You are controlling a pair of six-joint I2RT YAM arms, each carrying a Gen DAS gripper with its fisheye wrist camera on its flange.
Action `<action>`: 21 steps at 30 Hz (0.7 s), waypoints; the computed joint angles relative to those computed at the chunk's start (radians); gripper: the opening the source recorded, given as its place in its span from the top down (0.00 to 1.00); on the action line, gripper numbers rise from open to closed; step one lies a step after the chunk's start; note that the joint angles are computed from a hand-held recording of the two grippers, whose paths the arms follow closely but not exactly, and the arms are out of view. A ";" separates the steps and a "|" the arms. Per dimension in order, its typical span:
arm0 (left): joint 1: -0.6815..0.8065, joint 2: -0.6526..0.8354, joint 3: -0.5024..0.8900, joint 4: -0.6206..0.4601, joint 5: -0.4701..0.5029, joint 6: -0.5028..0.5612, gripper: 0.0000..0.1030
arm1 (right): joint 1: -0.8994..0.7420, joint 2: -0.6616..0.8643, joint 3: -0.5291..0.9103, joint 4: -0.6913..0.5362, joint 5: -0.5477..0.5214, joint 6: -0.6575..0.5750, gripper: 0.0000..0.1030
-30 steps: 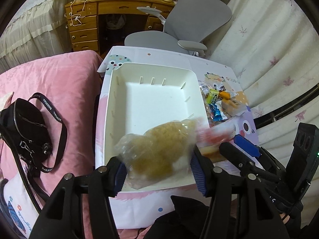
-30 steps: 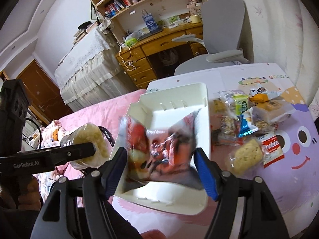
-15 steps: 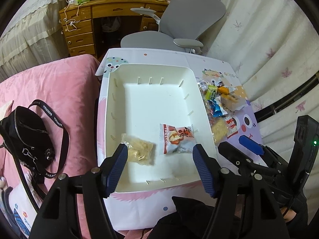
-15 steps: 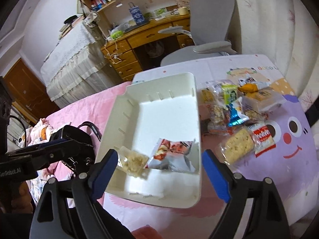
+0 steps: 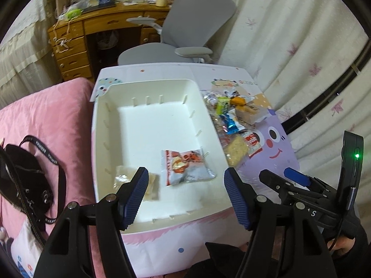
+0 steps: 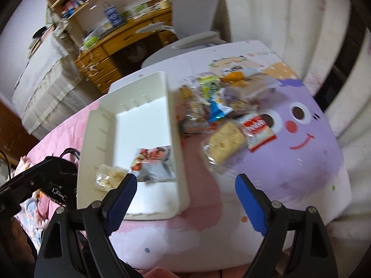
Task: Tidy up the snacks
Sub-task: 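Withdraw both grippers from the tray back toward the snack pile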
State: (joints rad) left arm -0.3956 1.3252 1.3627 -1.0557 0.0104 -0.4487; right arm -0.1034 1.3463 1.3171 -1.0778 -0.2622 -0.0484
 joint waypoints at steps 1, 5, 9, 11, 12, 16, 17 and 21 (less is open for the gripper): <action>-0.010 0.003 0.000 0.006 -0.004 -0.003 0.35 | -0.021 -0.003 -0.002 -0.002 0.002 -0.005 0.15; -0.073 0.034 0.009 0.032 -0.042 -0.029 0.34 | -0.074 -0.020 -0.023 0.023 0.015 -0.018 0.15; -0.126 0.079 0.042 0.029 -0.065 -0.071 0.29 | -0.146 -0.015 -0.026 0.029 -0.026 -0.069 0.15; -0.156 0.115 0.067 0.025 -0.078 -0.098 0.29 | -0.180 -0.002 -0.020 0.022 -0.050 -0.101 0.15; -0.167 0.126 0.074 0.026 -0.083 -0.109 0.29 | -0.197 0.006 -0.016 0.018 -0.059 -0.120 0.15; -0.216 0.208 0.136 0.012 -0.103 -0.164 0.26 | -0.263 0.040 -0.007 0.022 -0.105 -0.214 0.15; -0.229 0.237 0.161 0.003 -0.109 -0.181 0.25 | -0.276 0.053 -0.003 0.024 -0.111 -0.240 0.15; -0.269 0.344 0.261 -0.032 -0.131 -0.242 0.25 | -0.325 0.116 0.032 0.020 -0.134 -0.374 0.15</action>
